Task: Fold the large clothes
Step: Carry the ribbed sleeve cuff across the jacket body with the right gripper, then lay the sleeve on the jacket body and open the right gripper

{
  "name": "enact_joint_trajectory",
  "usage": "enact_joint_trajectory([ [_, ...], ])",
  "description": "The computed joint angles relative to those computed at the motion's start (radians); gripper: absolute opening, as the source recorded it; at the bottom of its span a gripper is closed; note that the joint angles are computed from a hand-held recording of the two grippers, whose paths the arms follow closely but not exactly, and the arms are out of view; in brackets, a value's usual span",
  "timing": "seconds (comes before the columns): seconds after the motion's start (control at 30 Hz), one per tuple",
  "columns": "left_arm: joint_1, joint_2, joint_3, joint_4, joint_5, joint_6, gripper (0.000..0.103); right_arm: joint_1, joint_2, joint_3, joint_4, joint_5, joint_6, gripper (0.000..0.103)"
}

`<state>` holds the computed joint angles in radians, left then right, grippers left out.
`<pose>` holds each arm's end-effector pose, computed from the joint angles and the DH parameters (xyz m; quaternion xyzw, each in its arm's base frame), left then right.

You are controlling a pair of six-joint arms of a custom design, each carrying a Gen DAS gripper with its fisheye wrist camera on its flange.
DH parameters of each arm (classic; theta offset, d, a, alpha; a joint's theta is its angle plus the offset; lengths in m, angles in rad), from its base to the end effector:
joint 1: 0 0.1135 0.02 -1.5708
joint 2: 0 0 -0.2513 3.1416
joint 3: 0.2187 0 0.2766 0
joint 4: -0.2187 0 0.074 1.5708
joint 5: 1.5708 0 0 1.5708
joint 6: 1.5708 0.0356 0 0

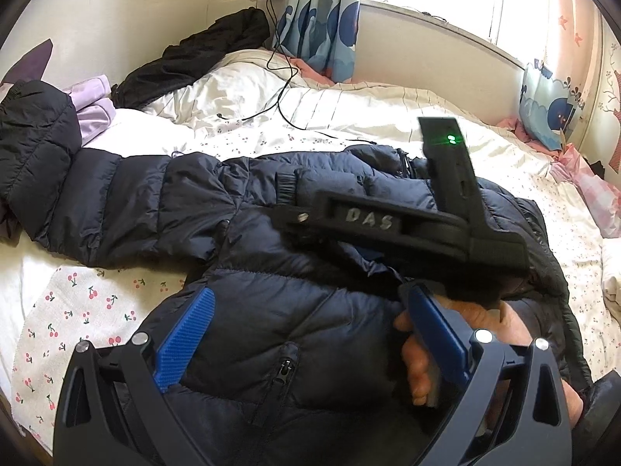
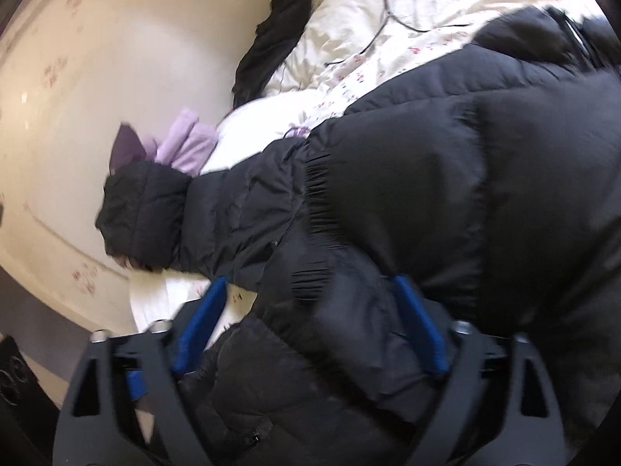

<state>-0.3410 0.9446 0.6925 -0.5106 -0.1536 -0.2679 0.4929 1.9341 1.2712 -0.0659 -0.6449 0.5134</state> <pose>0.2168 -0.0712 0.2325 0.0034 0.9173 -0.0502 0.3951 0.3735 0.2249 0.1613 -0.1206 0.8669 0.4403 0.2001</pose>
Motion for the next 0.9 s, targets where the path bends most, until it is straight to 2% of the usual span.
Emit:
enact_joint_trajectory([
  [0.13, -0.003, -0.006, 0.0, 0.002, -0.004, 0.002, 0.096, 0.023, -0.005, 0.03, -0.069, 0.037, -0.038, 0.096],
  [0.37, -0.015, -0.01, 0.001, 0.004, -0.009, 0.0, 0.096, -0.027, -0.083, -0.053, -0.014, -0.028, 0.032, 0.096],
  [0.47, -0.026, -0.004, 0.004, 0.005, -0.014, 0.001, 0.096, -0.058, -0.188, -0.141, 0.029, -0.026, 0.044, 0.096],
  [0.53, -0.016, 0.007, 0.01, 0.006, -0.005, 0.005, 0.096, -0.095, -0.31, -0.219, 0.035, 0.012, 0.028, 0.096],
  [0.7, 0.107, 0.024, 0.027, 0.012, 0.077, 0.016, 0.096, -0.279, -0.654, -0.413, -0.032, 0.11, -0.018, 0.096],
  [0.73, 0.177, 0.026, 0.032, 0.01, 0.141, -0.002, 0.096, -0.348, -0.727, -0.456, -0.062, 0.111, -0.024, 0.096],
  [0.83, 0.322, 0.009, 0.019, 0.031, 0.289, -0.068, 0.096, -0.516, -0.834, -0.541, -0.103, 0.089, -0.042, 0.096],
  [0.9, 0.359, -0.01, 0.004, 0.048, 0.324, -0.081, 0.096, -0.647, -0.872, -0.632, -0.037, 0.013, -0.011, 0.096],
])
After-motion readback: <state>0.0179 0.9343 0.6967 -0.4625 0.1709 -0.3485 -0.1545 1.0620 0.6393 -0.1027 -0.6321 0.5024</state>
